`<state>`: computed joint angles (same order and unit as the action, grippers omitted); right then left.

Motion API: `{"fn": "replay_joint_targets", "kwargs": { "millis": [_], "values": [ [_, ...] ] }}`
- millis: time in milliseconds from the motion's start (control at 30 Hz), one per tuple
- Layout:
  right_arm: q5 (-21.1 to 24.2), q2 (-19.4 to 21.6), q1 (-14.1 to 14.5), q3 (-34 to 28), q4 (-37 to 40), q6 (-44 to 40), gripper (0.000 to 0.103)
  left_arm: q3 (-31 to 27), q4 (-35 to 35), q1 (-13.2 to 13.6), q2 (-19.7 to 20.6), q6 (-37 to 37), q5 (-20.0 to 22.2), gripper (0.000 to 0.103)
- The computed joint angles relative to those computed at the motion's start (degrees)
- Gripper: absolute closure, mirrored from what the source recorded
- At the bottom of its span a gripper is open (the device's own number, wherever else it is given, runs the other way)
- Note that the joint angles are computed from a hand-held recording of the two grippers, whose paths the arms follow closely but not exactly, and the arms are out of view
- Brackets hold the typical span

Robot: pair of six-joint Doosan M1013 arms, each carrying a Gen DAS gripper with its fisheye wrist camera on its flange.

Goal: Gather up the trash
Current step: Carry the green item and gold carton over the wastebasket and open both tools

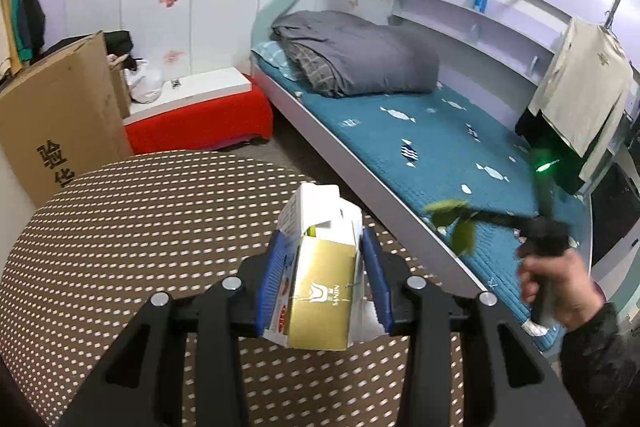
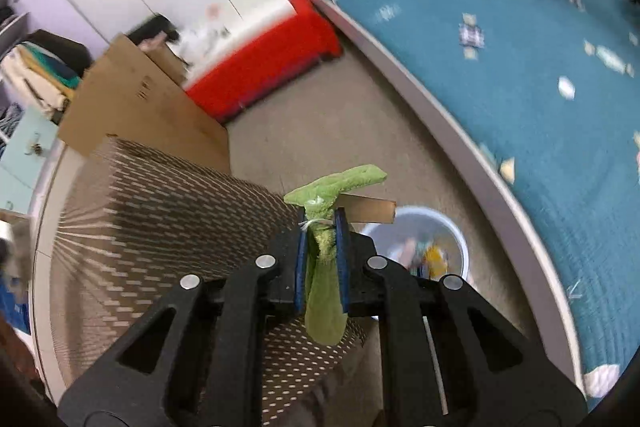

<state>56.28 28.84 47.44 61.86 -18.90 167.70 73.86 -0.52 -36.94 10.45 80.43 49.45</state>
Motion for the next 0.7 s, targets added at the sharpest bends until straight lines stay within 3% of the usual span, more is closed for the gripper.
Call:
{"fn": "replay_joint_targets", "kwargs": {
  "millis": [100, 133, 167, 200, 300, 333, 433, 700],
  "values": [
    [-3.24, 0.28, -1.68, 3.56, 6.70, -1.11, 0.081, -1.50, -0.28, -0.79, 1.20, 0.51, 0.63, 0.064],
    [-4.69, 0.31, -2.09, 4.92, 8.11, -0.78, 0.061, -2.23, -0.37, -1.17, 1.80, 0.81, 0.96, 0.064],
    [-4.95, 0.35, -2.14, 5.65, 7.90, 0.45, 0.029, -2.75, -0.59, -1.37, 2.22, 1.14, 1.21, 0.064],
    [-5.22, 0.25, -2.12, 6.46, 7.23, 1.98, 0.024, -3.54, -0.97, -1.71, 2.88, 1.63, 1.59, 0.064],
    [-9.03, -1.16, -2.18, 10.05, 7.20, 6.27, 0.022, -5.56, -1.13, -2.67, 4.62, 2.34, 2.42, 0.064],
    [-9.07, -1.70, -1.83, 10.76, 5.31, 8.42, 0.017, -6.15, -1.30, -2.91, 5.16, 2.52, 2.69, 0.064],
    [-9.32, -3.64, -0.84, 12.35, 0.01, 13.90, 0.014, -8.15, -2.07, -3.74, 7.06, 3.44, 3.74, 0.064],
    [-3.94, -7.44, 1.32, 12.12, -14.33, 22.45, 0.010, -15.57, -5.00, -6.23, 13.88, 5.59, 9.09, 0.064]
  ]
}}
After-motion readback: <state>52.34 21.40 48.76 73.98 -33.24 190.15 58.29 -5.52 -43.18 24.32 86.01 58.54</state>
